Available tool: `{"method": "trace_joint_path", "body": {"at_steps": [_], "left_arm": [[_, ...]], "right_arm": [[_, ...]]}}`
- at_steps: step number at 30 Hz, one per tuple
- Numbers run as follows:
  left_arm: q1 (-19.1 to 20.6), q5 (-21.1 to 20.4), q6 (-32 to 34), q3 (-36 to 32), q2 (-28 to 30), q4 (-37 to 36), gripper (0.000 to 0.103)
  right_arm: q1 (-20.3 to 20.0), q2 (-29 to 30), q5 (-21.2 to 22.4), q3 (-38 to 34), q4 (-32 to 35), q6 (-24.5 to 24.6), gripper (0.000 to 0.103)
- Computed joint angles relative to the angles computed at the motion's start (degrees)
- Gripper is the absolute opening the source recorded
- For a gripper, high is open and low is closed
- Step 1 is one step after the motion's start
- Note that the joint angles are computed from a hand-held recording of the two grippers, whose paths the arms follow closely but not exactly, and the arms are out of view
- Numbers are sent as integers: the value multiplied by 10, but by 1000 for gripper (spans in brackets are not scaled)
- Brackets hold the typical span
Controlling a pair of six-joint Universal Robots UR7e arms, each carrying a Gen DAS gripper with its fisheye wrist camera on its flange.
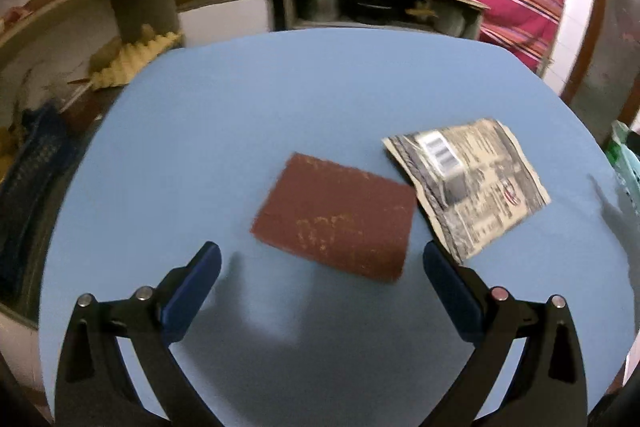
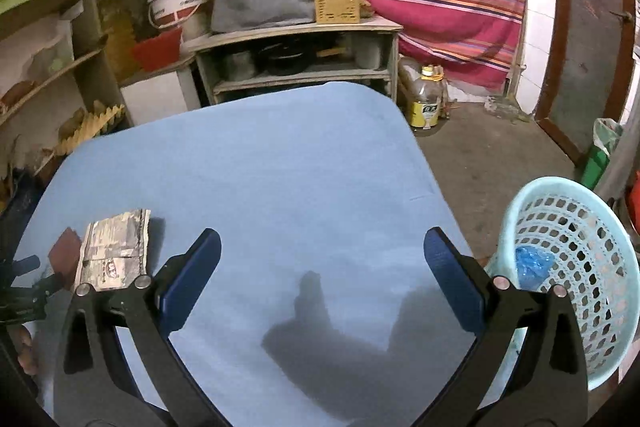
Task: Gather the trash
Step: 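Move both open grippers back over the maroon pad and printed paper, then grasp the maroon scouring pad with the left gripper while the right grasps the printed paper packet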
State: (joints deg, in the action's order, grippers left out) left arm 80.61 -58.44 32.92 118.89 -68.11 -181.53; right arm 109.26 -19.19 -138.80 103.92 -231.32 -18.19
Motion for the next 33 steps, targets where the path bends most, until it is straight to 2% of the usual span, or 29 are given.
{"method": "trace_joint_path", "body": {"at_steps": [4, 9, 15, 19, 23, 30, 33], "left_arm": [[-2, 9, 28, -3, 15, -5, 99], [10, -4, -6, -39, 20, 58, 99], [15, -15, -13, -71, 32, 86, 99], [12, -9, 0, -72, 34, 88, 98], [12, -13, 15, -63, 31, 71, 86], [20, -1, 3, -56, 12, 67, 86], [28, -15, -17, -53, -12, 70, 86]], "right_arm": [[5, 7, -1, -12, 20, 4, 99], [11, 16, -7, -23, 28, -6, 99], [12, 23, -3, -35, 55, 7, 99], [19, 35, 4, -51, 76, 9, 99], [25, 48, 11, -70, 96, 10, 99], [47, 90, 23, -135, 162, 14, 99], [55, 115, 24, -172, 208, 14, 99]]}}
